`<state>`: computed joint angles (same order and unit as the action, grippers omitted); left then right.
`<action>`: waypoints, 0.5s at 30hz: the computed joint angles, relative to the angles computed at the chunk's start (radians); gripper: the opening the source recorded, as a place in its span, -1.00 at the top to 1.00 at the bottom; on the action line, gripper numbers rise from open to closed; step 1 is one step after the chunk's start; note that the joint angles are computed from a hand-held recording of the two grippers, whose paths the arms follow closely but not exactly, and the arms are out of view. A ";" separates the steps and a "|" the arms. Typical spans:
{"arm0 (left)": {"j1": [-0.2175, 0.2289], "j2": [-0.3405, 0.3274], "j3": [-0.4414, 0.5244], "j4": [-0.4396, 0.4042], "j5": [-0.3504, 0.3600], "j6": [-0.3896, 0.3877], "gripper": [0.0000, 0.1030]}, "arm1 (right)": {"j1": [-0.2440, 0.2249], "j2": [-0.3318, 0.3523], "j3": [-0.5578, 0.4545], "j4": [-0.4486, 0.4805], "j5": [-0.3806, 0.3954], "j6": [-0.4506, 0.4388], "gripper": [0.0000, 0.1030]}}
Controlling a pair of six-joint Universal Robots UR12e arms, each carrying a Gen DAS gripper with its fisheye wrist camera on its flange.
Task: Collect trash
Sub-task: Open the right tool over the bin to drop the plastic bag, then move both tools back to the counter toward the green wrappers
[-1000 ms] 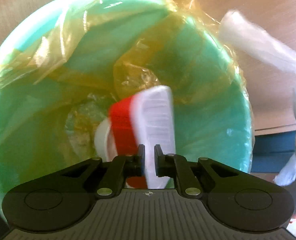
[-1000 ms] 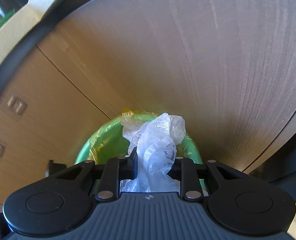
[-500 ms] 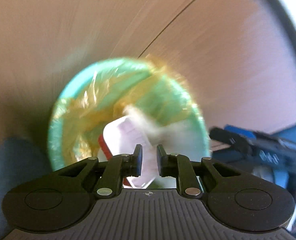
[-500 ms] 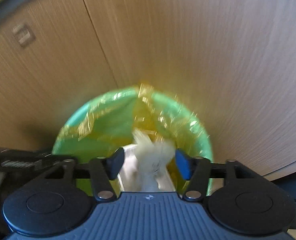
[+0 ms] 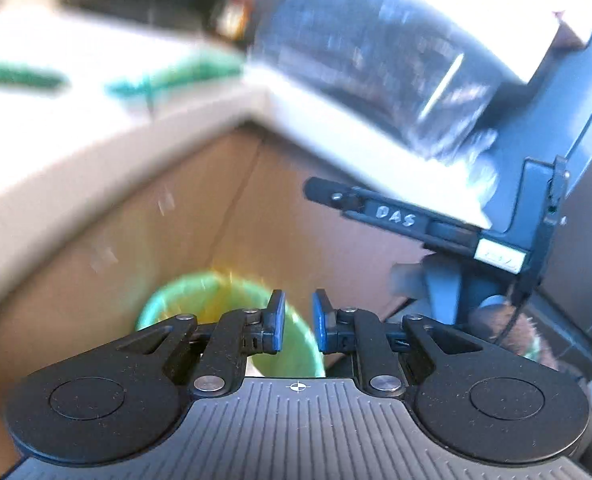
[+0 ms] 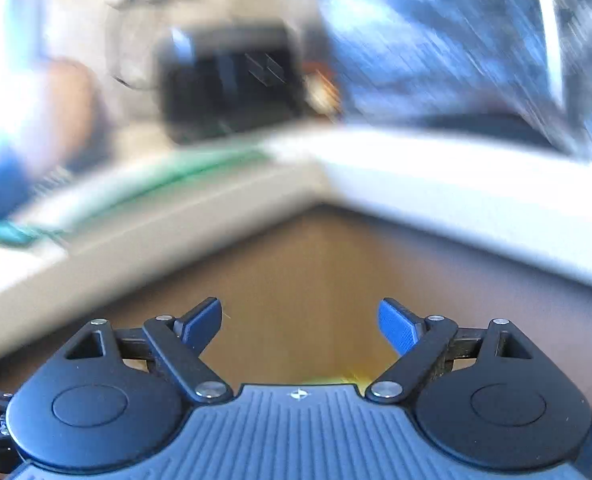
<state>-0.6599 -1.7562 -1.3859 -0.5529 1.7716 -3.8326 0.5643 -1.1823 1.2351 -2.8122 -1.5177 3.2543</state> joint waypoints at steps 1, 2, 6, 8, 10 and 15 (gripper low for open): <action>-0.011 0.014 0.013 -0.025 0.055 0.009 0.65 | 0.007 0.005 -0.020 -0.002 0.027 -0.006 -0.69; -0.022 0.023 0.027 -0.055 0.119 0.018 0.65 | 0.013 0.012 -0.041 -0.006 0.056 -0.009 -0.69; -0.067 0.046 0.102 -0.278 0.406 -0.011 0.65 | 0.037 0.050 -0.147 0.040 0.177 -0.059 -0.69; -0.071 0.061 0.117 -0.385 0.495 -0.061 0.65 | 0.044 0.084 -0.226 0.131 0.254 -0.087 -0.70; -0.075 0.070 0.139 -0.498 0.560 -0.132 0.65 | 0.056 0.120 -0.303 0.226 0.296 -0.114 -0.70; -0.049 0.093 0.172 -0.710 0.545 -0.243 0.65 | 0.116 0.175 -0.408 0.337 0.191 -0.268 -0.69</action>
<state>-0.7092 -1.6628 -1.2142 -1.2630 2.3162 -4.0754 0.6802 -1.0069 0.8272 -2.4756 -1.3269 2.9862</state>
